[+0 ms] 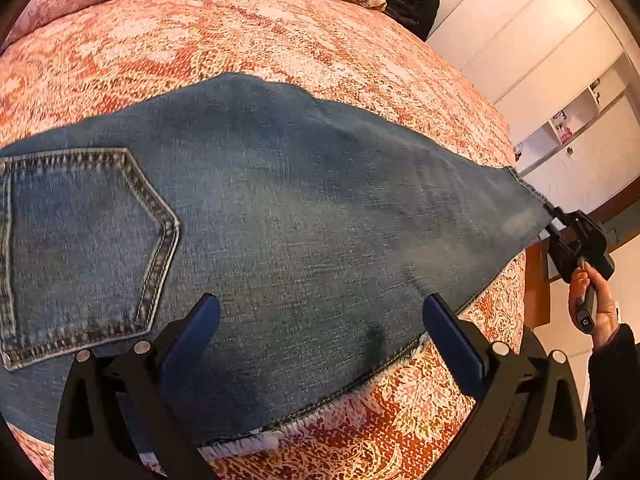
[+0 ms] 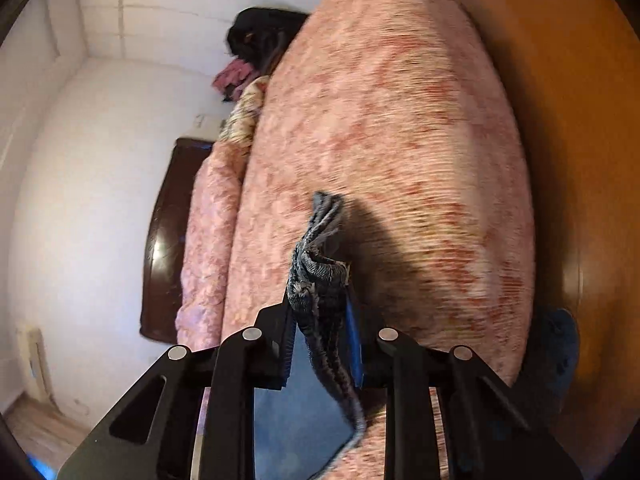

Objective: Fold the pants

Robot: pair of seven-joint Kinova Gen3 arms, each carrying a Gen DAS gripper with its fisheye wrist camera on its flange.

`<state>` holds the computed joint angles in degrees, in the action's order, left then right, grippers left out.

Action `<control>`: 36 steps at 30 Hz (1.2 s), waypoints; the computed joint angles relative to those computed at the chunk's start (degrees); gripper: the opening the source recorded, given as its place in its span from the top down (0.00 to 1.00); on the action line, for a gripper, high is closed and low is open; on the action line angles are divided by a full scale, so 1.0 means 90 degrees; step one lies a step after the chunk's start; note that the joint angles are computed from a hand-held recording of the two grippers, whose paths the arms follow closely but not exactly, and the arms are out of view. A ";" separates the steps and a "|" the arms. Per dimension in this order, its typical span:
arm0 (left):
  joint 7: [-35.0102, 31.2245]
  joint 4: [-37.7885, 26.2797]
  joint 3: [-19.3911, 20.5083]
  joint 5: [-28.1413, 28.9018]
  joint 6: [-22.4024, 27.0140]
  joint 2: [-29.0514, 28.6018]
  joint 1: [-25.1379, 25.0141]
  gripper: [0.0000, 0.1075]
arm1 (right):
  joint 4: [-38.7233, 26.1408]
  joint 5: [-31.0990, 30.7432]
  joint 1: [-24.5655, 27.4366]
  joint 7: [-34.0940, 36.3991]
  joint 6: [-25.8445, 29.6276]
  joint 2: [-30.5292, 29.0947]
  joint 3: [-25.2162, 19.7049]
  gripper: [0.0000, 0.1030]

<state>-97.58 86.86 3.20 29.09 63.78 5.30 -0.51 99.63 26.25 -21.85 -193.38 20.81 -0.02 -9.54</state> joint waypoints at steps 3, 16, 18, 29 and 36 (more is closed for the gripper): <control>-0.0063 0.0099 -0.0055 0.0071 -0.0057 -0.0072 -0.0069 0.06 | -0.0520 -0.0315 0.0501 0.0776 0.0129 0.0260 -0.0660 0.79; -0.0029 0.0742 -0.0759 -0.0529 -0.0427 -0.0918 -0.0690 0.06 | -0.3941 -0.1117 0.0099 0.4110 0.1003 0.2916 -0.2702 0.79; -0.0113 0.0910 -0.0893 -0.0421 -0.0454 -0.0999 -0.0821 0.06 | -0.4531 -0.1509 -0.0331 0.4628 0.1238 0.3460 -0.2665 0.79; -0.0803 0.1583 -0.1049 0.0145 -0.1020 -0.1219 -0.0929 0.06 | -0.6655 -0.2210 -0.1828 0.5640 0.3380 0.4799 -0.1747 0.80; -0.0910 0.1721 -0.1065 0.0191 -0.1174 -0.1293 -0.0893 0.06 | -0.7985 -0.1852 -0.2337 0.6215 0.4190 0.5213 -0.1710 0.80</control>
